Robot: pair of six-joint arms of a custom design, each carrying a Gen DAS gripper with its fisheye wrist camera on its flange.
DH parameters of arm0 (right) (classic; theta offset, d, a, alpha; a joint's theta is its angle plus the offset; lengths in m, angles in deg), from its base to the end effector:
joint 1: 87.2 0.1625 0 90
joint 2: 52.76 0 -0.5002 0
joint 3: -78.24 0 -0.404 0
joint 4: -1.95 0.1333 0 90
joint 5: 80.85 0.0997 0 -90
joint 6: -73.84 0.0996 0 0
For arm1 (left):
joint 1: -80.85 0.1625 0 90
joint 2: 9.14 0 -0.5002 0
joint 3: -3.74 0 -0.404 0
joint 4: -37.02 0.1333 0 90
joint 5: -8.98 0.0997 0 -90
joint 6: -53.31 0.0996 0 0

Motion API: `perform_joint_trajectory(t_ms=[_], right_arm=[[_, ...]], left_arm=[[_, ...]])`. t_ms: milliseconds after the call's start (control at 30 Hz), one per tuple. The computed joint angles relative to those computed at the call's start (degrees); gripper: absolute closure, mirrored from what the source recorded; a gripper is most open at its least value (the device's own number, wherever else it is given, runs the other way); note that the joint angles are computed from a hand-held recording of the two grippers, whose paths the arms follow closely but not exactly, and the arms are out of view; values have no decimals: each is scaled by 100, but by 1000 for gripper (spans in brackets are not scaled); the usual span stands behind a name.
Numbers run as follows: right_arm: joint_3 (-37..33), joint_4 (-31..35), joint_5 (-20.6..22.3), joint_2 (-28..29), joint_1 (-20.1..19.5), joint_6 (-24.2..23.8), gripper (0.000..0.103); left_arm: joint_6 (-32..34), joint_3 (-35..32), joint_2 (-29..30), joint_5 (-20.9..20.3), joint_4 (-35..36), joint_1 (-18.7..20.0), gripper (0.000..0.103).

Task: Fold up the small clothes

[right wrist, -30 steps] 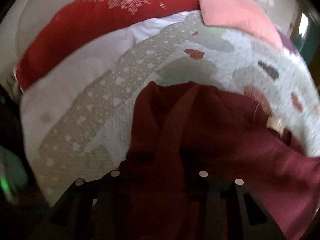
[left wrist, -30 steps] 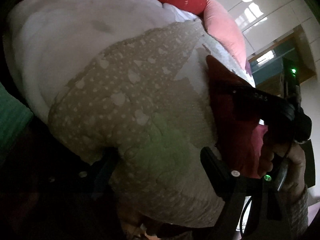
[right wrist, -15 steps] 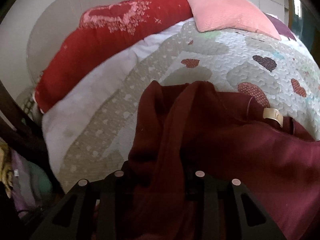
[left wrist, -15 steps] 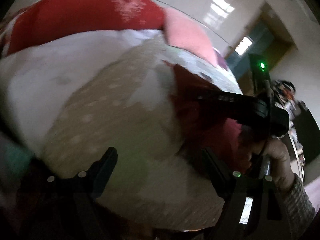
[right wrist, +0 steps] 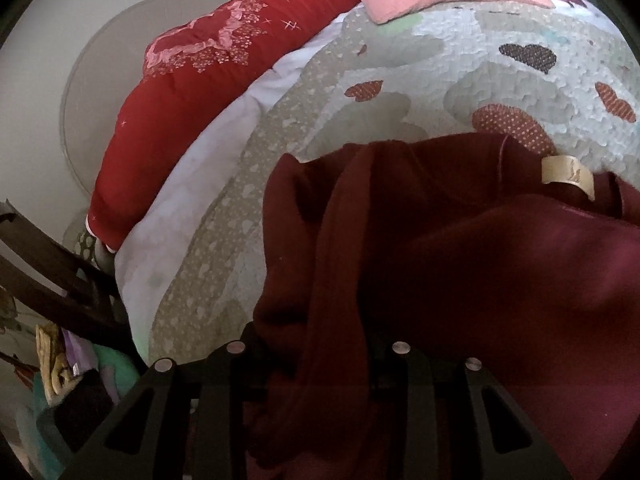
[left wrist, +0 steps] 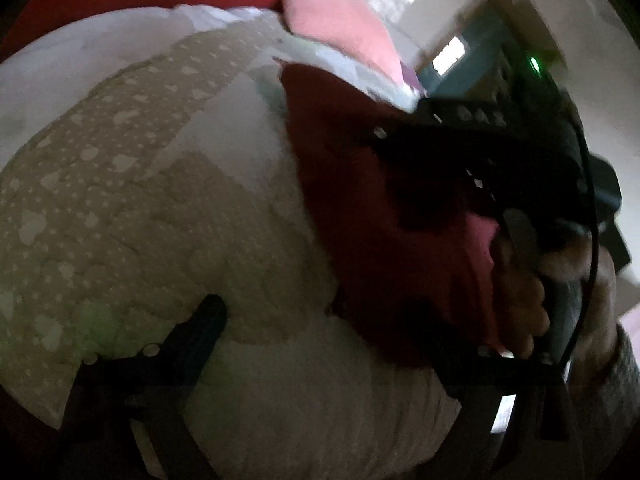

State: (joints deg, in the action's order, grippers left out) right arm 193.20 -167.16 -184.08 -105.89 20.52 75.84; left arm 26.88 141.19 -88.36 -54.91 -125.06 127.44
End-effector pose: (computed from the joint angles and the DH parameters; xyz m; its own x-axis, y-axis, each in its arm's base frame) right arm 0.2924 -0.5520 0.1435 -0.9575 -0.1996 0.2080 -0.2574 0.9171 -0.3045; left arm -0.1630 -0.4301 0.2474 -0.9460 0.1701 -0.2761 0.2749 0.8722 -0.4046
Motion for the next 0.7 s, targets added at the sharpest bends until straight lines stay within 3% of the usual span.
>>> perform_joint_trajectory(t_ms=[33,67,100,167,233,367,467,533,600,633,667,700], right_arm=[[9,-25,8,13,-5,-13,67],[17,-36,13,13,-8,-28,67],[19,-34,30,8,-17,-35,67],[-3,40,91,-6,-47,8,66],[-51,142,147,-5,-71,69,65],[-88,268,366,-62,-120,113,55],[207,-311,523,-322,-191,325,54],[529,-791,423,-576,-180,236,54],[778,-1047,41,-762,-87,94,54],[1009,-1287,-265,-894,-25,-7,54],[1158,-1426,-360,-978,-16,-51,54],[1313,-1560,-414,-1057,-25,-90,57]], left_arm=[[-144,-53,-76,-51,139,-37,21],[-191,-38,-158,-195,37,-50,22],[-158,21,-165,-184,-304,-139,22],[77,91,-102,325,-643,-422,20],[348,-21,88,411,-640,-463,17],[476,-338,542,282,-560,-197,17],[396,-645,782,-62,-497,132,17],[419,-702,837,-167,-566,199,17],[485,-797,969,-161,-511,198,17],[505,-837,1033,-154,-483,205,21],[519,-852,1081,-207,-468,219,33],[482,-875,1103,-180,-393,224,37]])
